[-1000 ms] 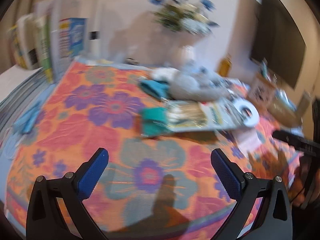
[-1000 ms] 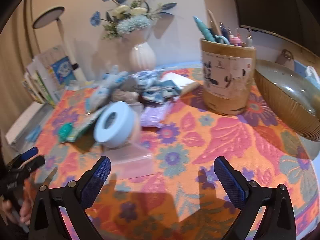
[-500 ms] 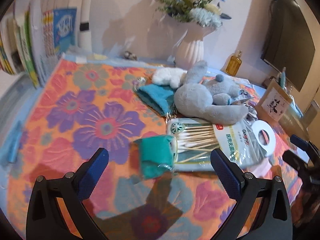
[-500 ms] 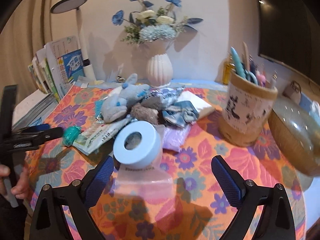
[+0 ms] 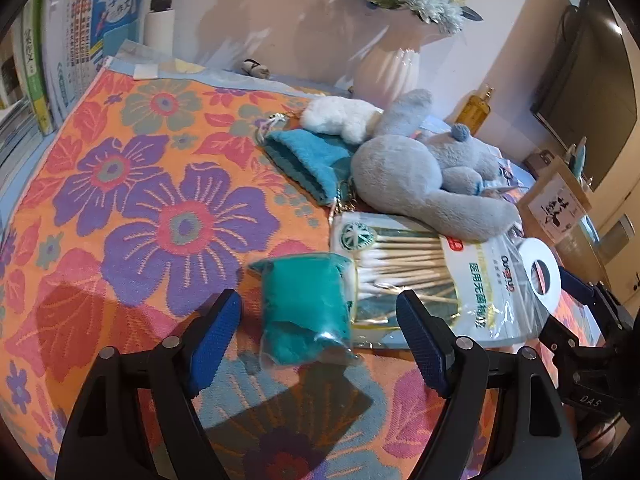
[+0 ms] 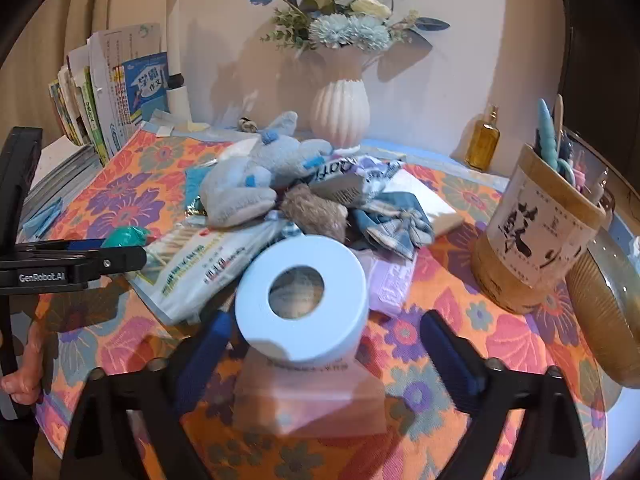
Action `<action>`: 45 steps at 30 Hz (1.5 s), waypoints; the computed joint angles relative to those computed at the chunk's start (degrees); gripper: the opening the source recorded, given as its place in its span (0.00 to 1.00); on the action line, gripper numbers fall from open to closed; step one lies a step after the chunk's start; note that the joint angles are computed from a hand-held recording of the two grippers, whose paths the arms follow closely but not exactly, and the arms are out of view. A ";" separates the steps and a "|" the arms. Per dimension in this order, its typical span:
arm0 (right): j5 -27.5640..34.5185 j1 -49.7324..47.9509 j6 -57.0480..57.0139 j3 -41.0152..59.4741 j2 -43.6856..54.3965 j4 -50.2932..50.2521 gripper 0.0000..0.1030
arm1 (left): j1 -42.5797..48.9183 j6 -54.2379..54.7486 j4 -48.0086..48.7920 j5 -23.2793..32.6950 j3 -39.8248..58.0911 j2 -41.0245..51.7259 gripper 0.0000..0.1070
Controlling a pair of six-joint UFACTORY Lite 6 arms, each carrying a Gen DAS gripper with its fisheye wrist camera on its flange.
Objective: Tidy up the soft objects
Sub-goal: 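Grasp the teal bag with the left tool while the right tool grasps the white tape roll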
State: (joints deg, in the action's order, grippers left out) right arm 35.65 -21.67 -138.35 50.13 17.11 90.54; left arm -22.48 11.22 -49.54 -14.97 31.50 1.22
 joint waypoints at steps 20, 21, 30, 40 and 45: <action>23.69 -19.01 23.25 17.53 11.98 -17.91 0.59 | -7.29 1.94 -3.96 -7.72 -6.00 -7.16 0.34; 23.19 -20.12 23.14 18.28 12.53 -18.14 0.59 | -7.82 2.82 -5.33 -8.35 -6.04 -7.23 0.34; 22.46 -25.93 30.96 32.29 25.85 -26.38 0.59 | -9.84 7.15 -11.16 -10.53 -5.99 -6.81 0.34; 16.82 -22.01 25.34 27.13 22.52 -23.85 0.86 | -10.63 10.66 -13.52 -10.97 -4.55 -5.01 0.34; 2.74 -14.59 18.58 21.20 19.07 -17.70 0.86 | -10.92 10.06 -13.63 -11.86 -5.03 -5.43 0.34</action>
